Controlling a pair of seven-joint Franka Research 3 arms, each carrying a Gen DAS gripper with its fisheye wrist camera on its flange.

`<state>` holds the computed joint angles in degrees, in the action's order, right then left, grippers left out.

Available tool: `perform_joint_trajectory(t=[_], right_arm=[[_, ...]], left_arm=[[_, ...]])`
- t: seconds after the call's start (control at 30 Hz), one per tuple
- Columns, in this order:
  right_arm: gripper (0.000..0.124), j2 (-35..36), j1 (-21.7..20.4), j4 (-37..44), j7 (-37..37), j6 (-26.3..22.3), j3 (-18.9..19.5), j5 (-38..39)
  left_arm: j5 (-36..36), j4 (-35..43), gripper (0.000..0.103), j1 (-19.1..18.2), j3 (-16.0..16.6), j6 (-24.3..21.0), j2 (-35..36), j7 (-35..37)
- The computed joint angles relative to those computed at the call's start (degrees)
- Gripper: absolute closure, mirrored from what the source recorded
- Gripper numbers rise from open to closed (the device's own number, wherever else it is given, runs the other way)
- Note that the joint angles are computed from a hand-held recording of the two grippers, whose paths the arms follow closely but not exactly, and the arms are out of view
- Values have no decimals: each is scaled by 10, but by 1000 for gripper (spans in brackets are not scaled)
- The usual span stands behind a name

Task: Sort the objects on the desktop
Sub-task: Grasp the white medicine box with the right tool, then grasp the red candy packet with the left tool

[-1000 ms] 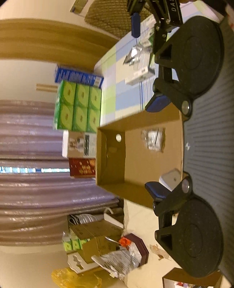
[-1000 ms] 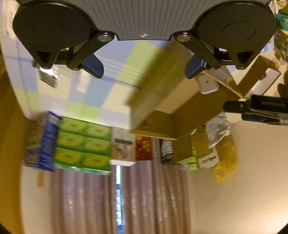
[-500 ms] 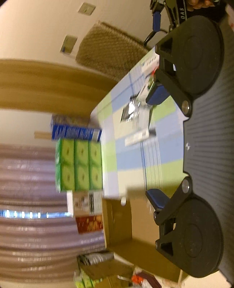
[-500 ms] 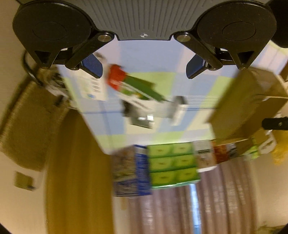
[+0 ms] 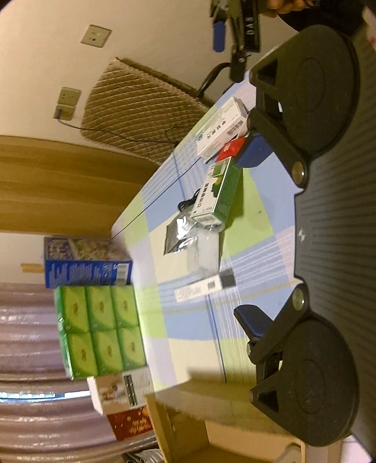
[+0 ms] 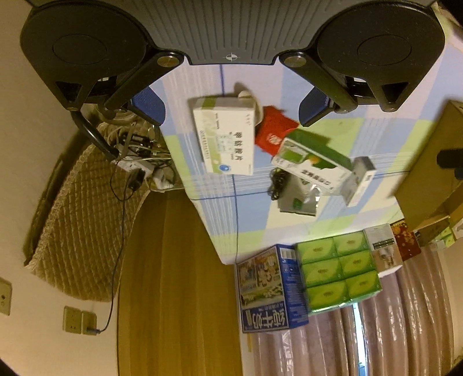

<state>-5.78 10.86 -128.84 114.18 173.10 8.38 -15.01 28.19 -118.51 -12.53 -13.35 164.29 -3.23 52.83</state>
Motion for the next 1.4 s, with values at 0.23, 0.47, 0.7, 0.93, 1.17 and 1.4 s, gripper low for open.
perform_joint_trajectory(t=[0.23, 0.47, 0.7, 0.93, 1.17, 1.4], right_arm=[[28, 96, 32, 82, -165, -16, -35, 153], [44, 169, 44, 152, -245, -62, -46, 252], [56, 182, 77, 167, -203, -85, -84, 192], [56, 181, 78, 163, -242, -83, -59, 199], [56, 186, 60, 163, -387, -81, 9, 325], [56, 188, 100, 166, -376, -64, -29, 333]], left_arm=[[5, 50, 4, -12, 3, 4, 76, 16], [-31, 79, 4, -18, 8, 37, 136, 60], [-88, 80, 4, -8, -2, 58, 163, 111], [-117, 66, 4, -10, 9, 70, 160, 121], [-135, 28, 4, 11, 3, 79, 136, 128], [-235, -18, 6, 44, -34, 96, 105, 204]])
